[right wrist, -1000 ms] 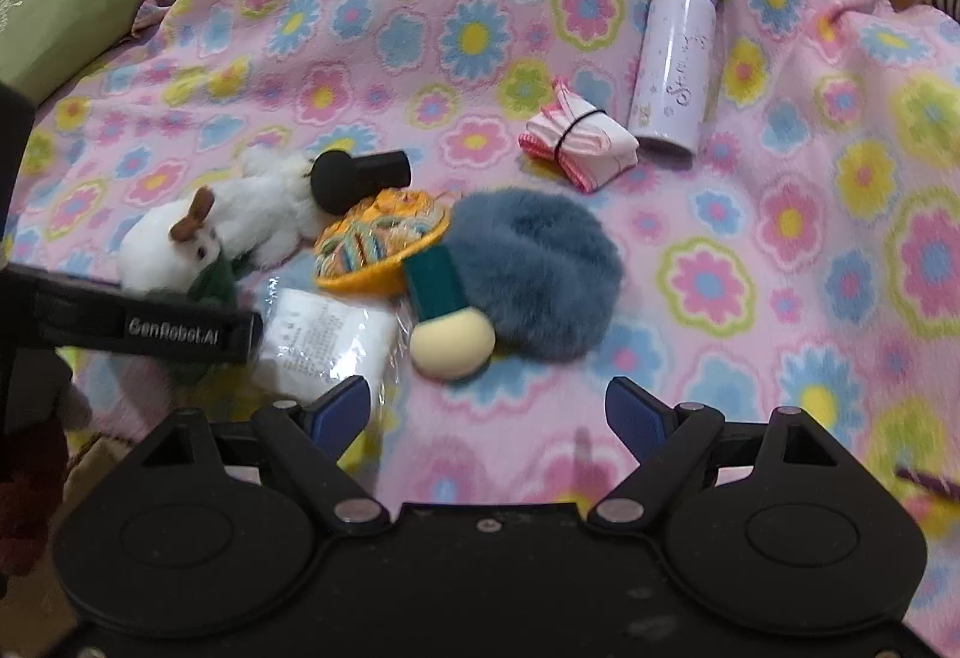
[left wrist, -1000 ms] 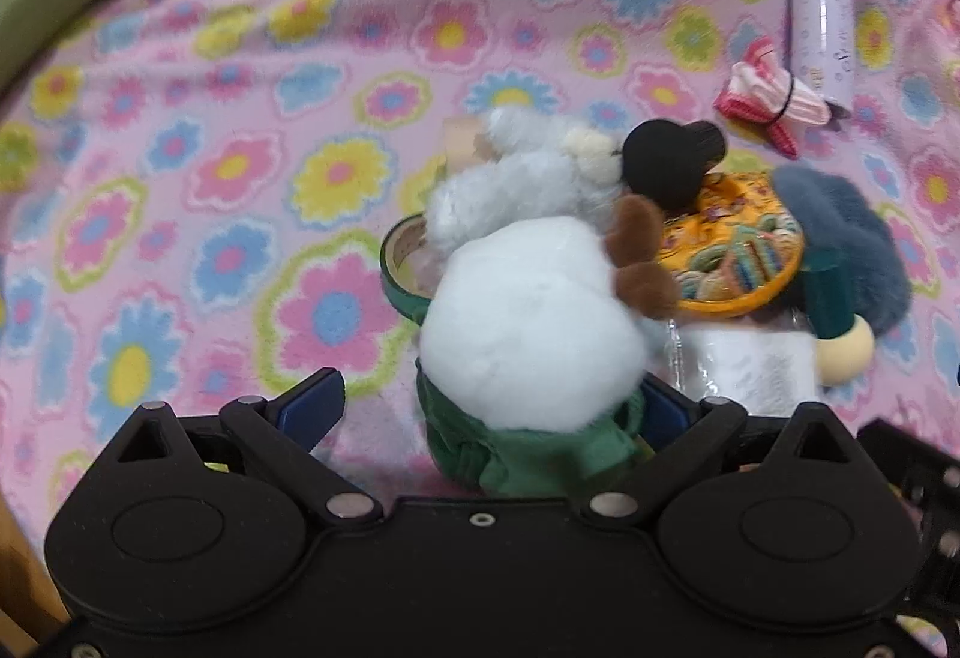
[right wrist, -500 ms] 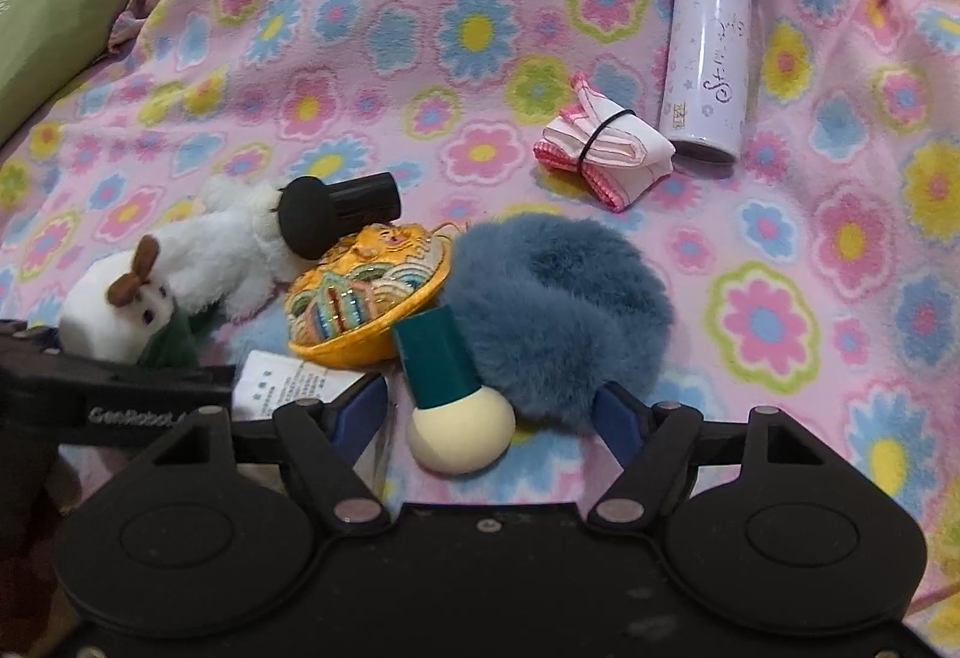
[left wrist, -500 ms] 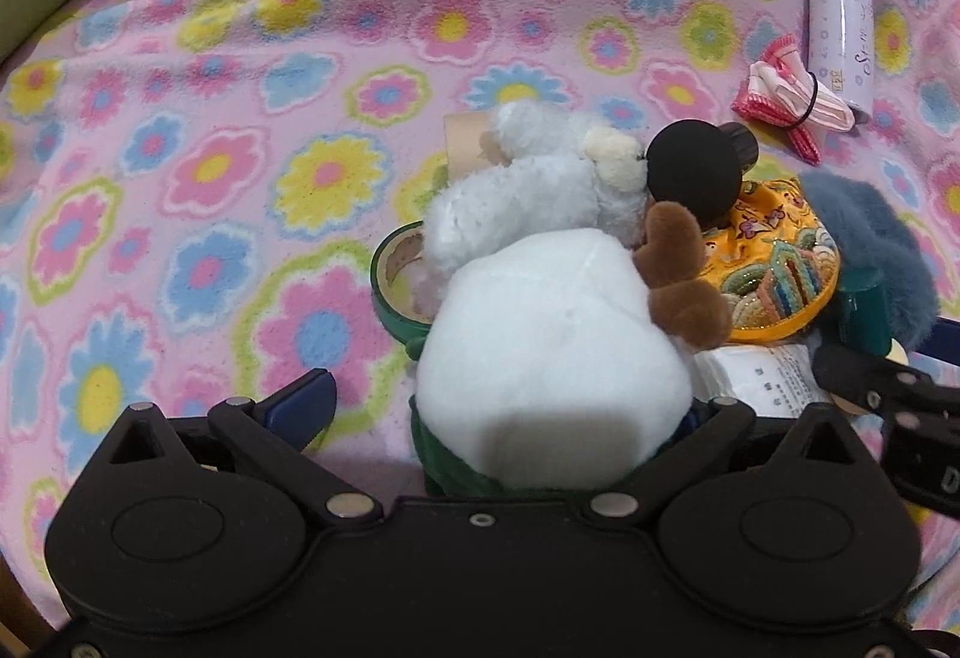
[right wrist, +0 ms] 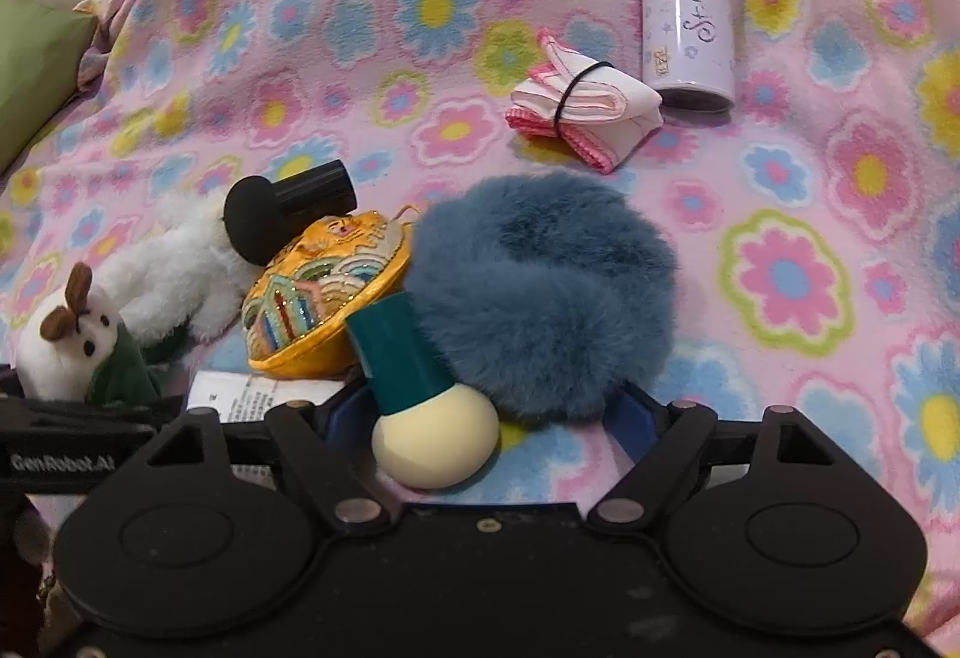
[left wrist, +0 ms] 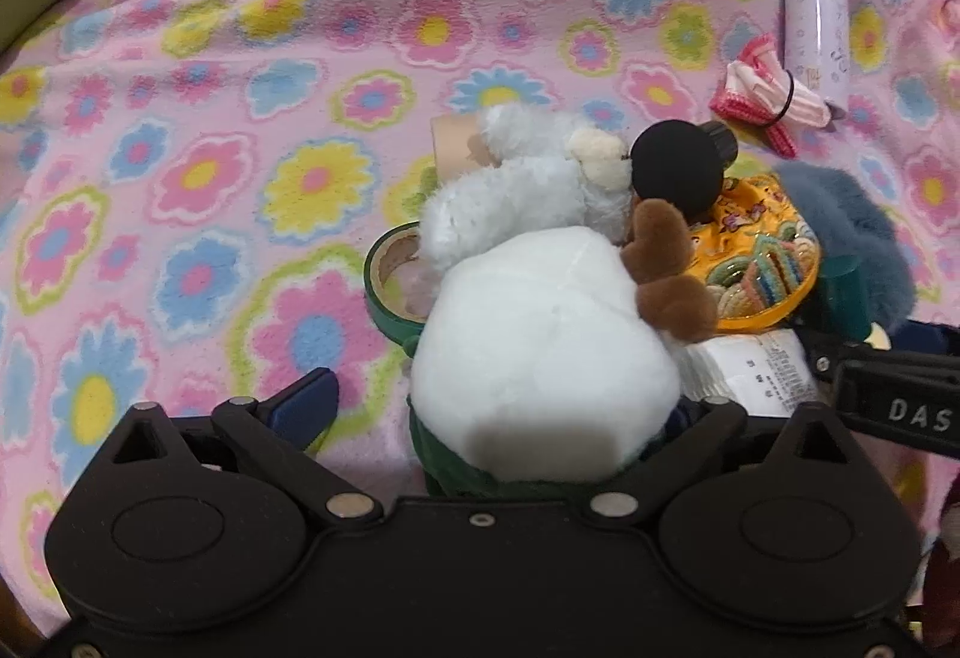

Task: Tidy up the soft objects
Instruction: 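Grasp the cream makeup sponge with the right tool while the left tool holds the plush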

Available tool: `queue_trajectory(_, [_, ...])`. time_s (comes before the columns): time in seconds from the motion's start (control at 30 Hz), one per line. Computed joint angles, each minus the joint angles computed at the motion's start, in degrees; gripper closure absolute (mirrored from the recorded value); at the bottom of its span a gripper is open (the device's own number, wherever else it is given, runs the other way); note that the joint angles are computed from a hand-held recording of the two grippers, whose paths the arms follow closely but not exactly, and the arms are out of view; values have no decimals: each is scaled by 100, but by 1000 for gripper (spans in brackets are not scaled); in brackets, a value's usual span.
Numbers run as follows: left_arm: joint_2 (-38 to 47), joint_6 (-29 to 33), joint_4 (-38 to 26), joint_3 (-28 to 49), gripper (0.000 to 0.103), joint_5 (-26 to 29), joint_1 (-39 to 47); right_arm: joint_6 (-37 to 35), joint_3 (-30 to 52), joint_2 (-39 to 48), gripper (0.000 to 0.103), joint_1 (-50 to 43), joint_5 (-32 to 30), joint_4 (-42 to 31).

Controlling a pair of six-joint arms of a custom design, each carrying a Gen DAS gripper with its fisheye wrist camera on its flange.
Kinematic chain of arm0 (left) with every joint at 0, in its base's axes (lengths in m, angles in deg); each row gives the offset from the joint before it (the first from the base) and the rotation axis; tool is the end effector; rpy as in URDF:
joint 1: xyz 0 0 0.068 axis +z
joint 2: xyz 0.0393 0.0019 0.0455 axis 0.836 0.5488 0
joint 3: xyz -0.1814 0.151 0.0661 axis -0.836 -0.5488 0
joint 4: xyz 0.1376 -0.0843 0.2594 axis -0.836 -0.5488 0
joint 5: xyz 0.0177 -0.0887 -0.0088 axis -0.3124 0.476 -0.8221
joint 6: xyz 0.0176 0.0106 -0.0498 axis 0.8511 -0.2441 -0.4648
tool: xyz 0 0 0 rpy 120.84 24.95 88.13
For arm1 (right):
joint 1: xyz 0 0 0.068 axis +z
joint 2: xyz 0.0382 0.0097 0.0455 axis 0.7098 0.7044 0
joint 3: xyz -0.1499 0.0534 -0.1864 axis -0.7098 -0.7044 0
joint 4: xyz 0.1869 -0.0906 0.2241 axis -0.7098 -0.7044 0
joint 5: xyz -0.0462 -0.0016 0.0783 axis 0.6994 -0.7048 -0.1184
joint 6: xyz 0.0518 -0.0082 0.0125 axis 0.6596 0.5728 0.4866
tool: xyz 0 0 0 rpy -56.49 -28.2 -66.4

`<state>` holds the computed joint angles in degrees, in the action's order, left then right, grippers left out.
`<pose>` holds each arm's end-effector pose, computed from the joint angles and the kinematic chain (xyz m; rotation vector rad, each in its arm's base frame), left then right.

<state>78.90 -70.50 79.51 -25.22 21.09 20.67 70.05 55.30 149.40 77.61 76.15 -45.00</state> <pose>0.2579 -0.1769 0.0497 0.0310 2.5610 -0.1207 0.2743 0.1628 0.0458 0.0415 2.4972 0.1025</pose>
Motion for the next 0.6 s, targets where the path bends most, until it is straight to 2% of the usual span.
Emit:
queue_trajectory(0.07, [-149,21,18,-99,19,36,7,14,29,-17,22,23,9,-65])
queue_trajectory(0.13, [-297,47,77,-213,32,91,6,24,4,-86,23,56,37,-150])
queue_trajectory(0.23, [-401,92,86,-277,44,86,-34,21,-43,-180,25,83,81,-203])
queue_trajectory(0.33, [-452,64,109,-309,45,96,-45,74,-142,-349,34,81,106,-276])
queue_trajectory(0.6, [-556,48,273,-468,42,248,33,492,-621,-1095,39,-136,-90,-522])
